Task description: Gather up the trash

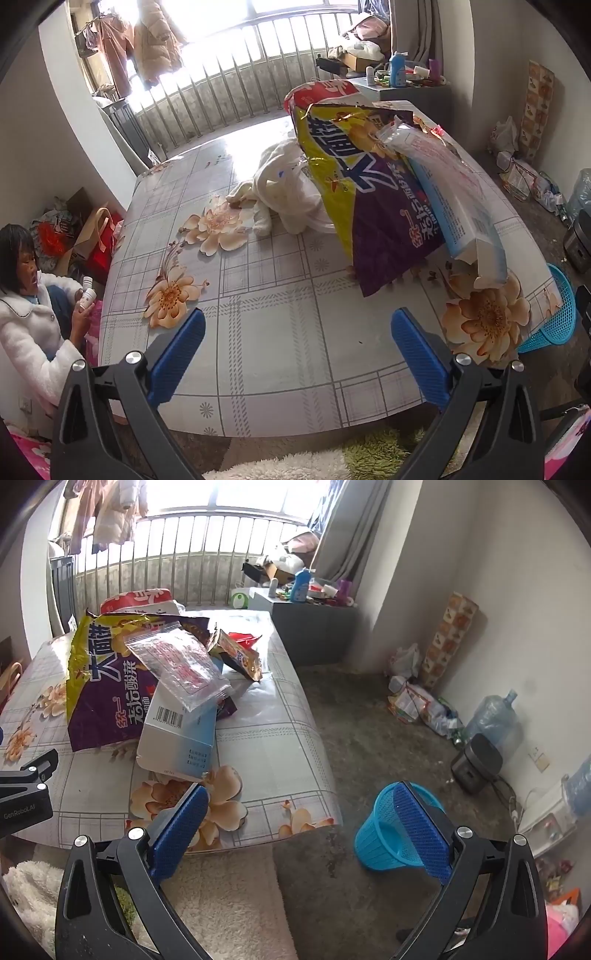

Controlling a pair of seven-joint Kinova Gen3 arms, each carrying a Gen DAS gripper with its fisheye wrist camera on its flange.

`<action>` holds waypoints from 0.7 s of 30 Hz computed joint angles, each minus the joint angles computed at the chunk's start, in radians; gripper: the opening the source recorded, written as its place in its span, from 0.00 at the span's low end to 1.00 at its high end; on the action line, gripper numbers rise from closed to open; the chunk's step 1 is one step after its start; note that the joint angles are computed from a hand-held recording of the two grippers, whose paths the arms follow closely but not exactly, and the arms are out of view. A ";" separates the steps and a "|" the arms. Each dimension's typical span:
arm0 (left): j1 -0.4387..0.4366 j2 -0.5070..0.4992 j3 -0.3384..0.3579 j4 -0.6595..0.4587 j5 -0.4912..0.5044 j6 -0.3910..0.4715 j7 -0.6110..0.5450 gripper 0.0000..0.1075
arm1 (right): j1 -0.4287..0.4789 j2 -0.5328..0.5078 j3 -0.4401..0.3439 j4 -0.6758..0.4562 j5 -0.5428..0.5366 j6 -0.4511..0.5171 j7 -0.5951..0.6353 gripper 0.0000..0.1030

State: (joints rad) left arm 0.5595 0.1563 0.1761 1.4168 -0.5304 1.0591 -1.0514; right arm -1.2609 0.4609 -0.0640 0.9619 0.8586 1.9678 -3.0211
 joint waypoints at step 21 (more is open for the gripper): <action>0.011 0.004 0.007 -0.023 0.030 -0.014 -0.029 0.92 | 0.003 -0.007 -0.001 0.016 0.003 0.003 -0.021 0.93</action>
